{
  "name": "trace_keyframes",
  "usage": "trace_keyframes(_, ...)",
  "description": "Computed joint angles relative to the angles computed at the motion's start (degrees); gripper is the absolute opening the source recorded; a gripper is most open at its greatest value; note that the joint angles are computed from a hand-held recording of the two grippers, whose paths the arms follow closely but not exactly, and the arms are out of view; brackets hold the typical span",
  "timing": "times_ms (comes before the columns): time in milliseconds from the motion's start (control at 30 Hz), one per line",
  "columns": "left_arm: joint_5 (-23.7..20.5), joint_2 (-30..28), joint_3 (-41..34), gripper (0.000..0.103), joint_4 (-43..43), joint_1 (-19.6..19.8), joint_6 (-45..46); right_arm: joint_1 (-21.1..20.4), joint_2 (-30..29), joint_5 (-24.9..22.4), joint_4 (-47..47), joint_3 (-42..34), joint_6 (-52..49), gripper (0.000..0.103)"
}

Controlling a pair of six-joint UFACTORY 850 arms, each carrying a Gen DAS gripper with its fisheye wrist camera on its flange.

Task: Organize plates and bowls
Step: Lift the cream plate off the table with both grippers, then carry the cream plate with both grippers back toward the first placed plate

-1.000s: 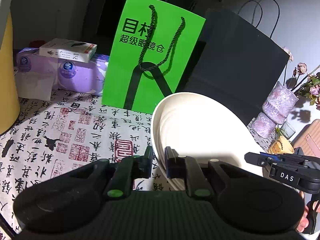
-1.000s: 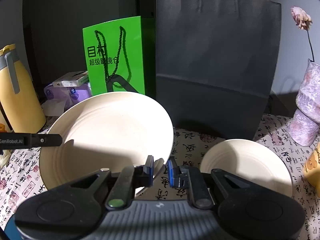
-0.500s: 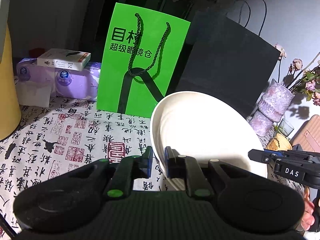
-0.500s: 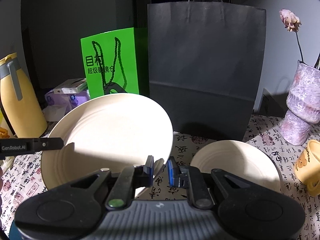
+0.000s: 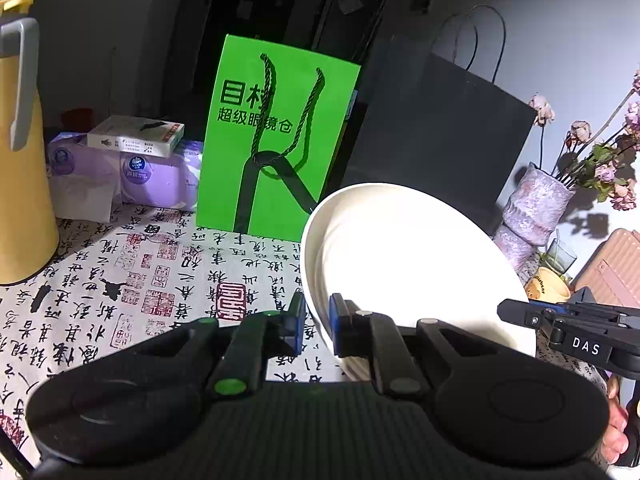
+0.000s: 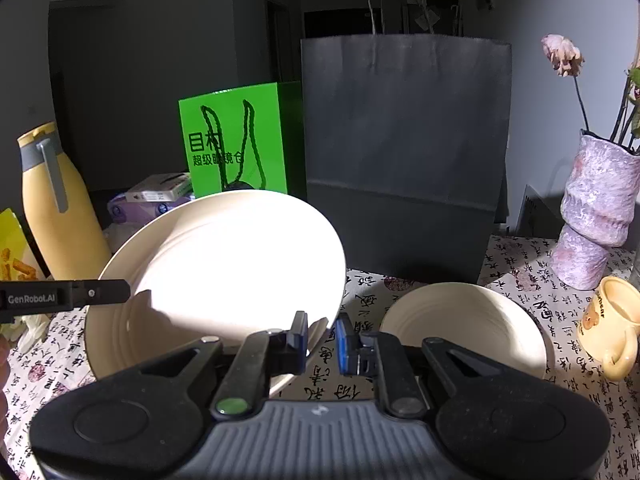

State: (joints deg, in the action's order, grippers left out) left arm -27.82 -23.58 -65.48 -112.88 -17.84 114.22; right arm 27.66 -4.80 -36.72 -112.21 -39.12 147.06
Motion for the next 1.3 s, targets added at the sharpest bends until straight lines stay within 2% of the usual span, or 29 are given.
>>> trace_keyframes(733,0.2,11.4,12.1,0.013,-6.0,-0.1,4.9,8.7,8.0,-5.5,7.2,6.3,-0.8,0.014)
trace_keyframes(1300,0.8,20.6,21.1,0.013,-11.5,-0.3,10.0,17.3,13.1,-10.9,13.5,10.3,-1.6,0.014)
